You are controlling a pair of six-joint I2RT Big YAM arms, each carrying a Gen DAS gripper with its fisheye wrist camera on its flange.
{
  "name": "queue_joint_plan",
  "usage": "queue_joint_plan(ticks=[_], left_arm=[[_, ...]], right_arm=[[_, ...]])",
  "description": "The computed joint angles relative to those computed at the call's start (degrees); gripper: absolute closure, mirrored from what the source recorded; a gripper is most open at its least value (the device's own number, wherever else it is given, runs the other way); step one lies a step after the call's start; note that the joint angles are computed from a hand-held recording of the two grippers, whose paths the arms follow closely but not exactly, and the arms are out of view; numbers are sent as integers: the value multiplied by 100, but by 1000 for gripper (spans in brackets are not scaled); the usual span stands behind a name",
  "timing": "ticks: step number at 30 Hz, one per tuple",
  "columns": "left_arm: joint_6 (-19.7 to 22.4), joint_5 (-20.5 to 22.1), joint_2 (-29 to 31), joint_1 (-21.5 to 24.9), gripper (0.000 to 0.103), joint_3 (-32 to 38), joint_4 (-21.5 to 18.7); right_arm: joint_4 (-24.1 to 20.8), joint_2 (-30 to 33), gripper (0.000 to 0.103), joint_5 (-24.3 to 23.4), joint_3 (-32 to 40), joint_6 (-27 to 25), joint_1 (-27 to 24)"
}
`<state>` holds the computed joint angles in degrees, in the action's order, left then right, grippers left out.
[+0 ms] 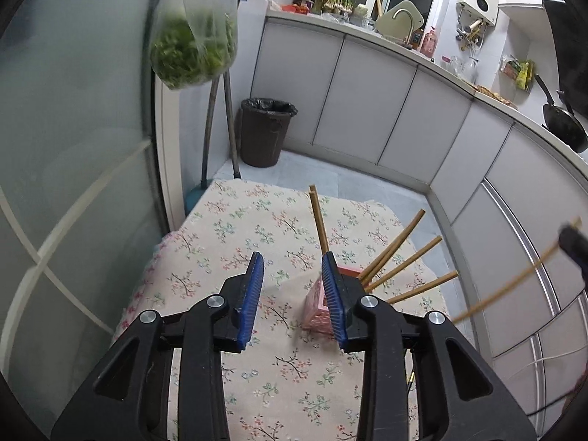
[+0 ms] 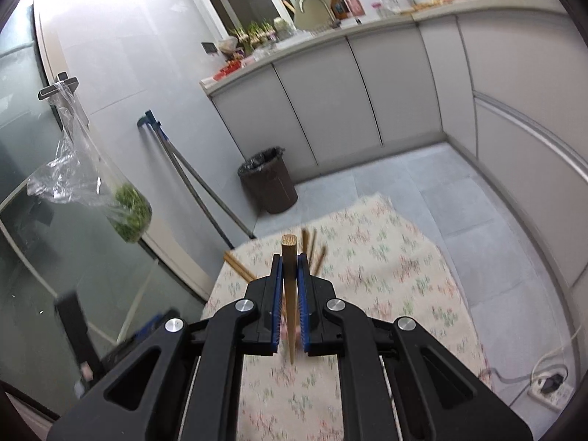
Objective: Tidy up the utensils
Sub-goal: 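Lower the right tool's chopstick into the basket and open the right tool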
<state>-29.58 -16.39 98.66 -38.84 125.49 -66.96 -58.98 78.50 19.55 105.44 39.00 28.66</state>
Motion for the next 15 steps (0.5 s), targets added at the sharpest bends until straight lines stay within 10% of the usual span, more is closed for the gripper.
queue_joint_plan(ticks=[15], left_arm=[[-179,288,-234,192,71,-235,232]], right_arm=[[-144,1551,95,362,1443,-391,-26]])
